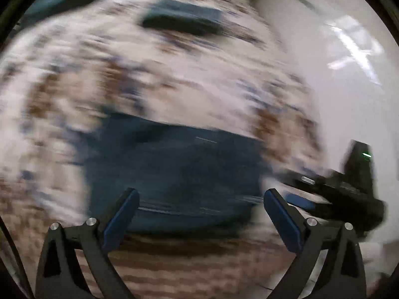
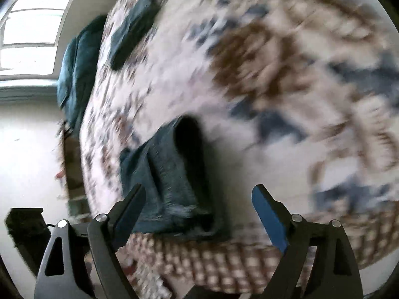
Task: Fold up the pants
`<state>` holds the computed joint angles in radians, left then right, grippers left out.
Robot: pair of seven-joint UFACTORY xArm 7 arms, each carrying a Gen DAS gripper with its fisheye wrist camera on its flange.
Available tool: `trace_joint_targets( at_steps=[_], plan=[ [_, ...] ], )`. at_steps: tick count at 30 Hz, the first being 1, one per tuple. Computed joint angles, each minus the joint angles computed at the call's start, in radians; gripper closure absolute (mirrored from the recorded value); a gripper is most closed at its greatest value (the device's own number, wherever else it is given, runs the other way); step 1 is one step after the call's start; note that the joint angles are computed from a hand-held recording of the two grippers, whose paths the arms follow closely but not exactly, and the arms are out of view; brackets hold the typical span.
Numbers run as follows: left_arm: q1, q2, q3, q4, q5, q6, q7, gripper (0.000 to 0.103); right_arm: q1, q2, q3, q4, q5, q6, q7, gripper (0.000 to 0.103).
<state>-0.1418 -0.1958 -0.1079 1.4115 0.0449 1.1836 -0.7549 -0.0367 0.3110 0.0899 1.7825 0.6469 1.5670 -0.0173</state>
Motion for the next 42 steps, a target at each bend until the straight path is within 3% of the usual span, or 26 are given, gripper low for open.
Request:
trace_joint_targets(
  at_steps=[2, 3, 4, 5, 10, 13, 16, 20, 21, 22, 25, 28, 31, 34, 35, 38, 39, 40, 42],
  plan=[
    [0.028, -0.015, 0.006, -0.024, 0.087, 0.063, -0.005, 0.001, 0.023, 0.032, 0.016, 0.002, -0.009, 0.021, 0.006, 0.014],
    [0.043, -0.012, 0.021, -0.031, 0.098, 0.107, 0.005, 0.001, 0.035, 0.030, 0.017, -0.015, -0.025, 0.014, 0.012, 0.025],
    [0.052, -0.017, 0.032, -0.046, 0.090, 0.119, 0.012, 0.001, 0.051, 0.022, 0.016, -0.029, -0.061, 0.008, 0.021, 0.066],
    [0.065, -0.026, 0.046, -0.072, 0.075, 0.115, 0.006, 0.001, 0.065, 0.004, 0.012, -0.047, -0.094, -0.007, 0.027, 0.074],
    [0.107, -0.061, 0.069, -0.169, 0.036, 0.033, -0.024, 0.001, 0.063, -0.113, 0.004, -0.088, -0.080, -0.004, -0.025, 0.086],
    [0.115, -0.080, 0.082, -0.211, -0.029, -0.037, -0.044, 0.001, 0.059, -0.150, -0.014, -0.085, -0.074, 0.028, -0.014, 0.086],
    [0.112, -0.057, 0.079, -0.189, -0.059, -0.002, -0.015, 0.001, 0.070, -0.174, -0.021, -0.098, -0.120, 0.029, -0.058, 0.086],
    [0.102, -0.068, 0.087, -0.224, -0.122, -0.040, 0.027, 0.001, 0.093, -0.167, -0.024, -0.176, -0.224, 0.001, -0.103, 0.086],
    [0.101, -0.071, 0.090, -0.233, -0.143, -0.047, 0.030, 0.001, 0.101, -0.134, -0.023, -0.179, -0.269, 0.020, -0.121, 0.081],
    [0.102, -0.072, 0.092, -0.238, -0.158, -0.051, 0.030, 0.001, 0.098, -0.097, -0.025, -0.159, -0.271, 0.062, -0.115, 0.070],
    [0.109, -0.065, 0.101, -0.235, -0.193, -0.053, 0.031, 0.001, 0.050, -0.053, -0.042, -0.122, -0.168, 0.097, -0.053, 0.050],
    [0.125, -0.037, 0.113, -0.203, -0.197, -0.074, 0.036, 0.001, -0.001, -0.049, -0.048, -0.106, -0.047, 0.045, -0.035, 0.033],
    [0.144, 0.062, 0.152, -0.119, -0.277, -0.085, 0.100, 0.001, -0.029, 0.000, -0.037, -0.065, 0.033, 0.018, -0.008, 0.033],
    [0.178, 0.209, 0.174, -0.012, -0.402, -0.072, 0.191, 0.001, -0.020, 0.093, -0.009, 0.016, 0.021, 0.028, 0.025, 0.033],
    [0.192, 0.257, 0.171, 0.020, -0.441, -0.064, 0.229, 0.006, -0.021, 0.132, 0.003, 0.058, 0.028, 0.048, 0.037, 0.033],
    [0.220, 0.373, 0.146, 0.122, -0.443, 0.016, 0.291, 0.048, -0.009, 0.183, 0.032, 0.095, 0.035, 0.030, 0.046, 0.039],
    [0.218, 0.384, 0.138, 0.137, -0.398, 0.032, 0.305, 0.061, -0.005, 0.174, 0.036, 0.088, 0.023, 0.014, 0.030, 0.056],
    [0.219, 0.384, 0.134, 0.137, -0.372, 0.037, 0.319, 0.062, 0.003, 0.175, 0.038, 0.107, 0.002, 0.003, 0.017, 0.069],
    [0.227, 0.352, 0.133, 0.091, -0.357, 0.024, 0.328, 0.066, 0.022, 0.144, 0.038, 0.105, -0.046, -0.046, -0.027, 0.077]
  ],
)
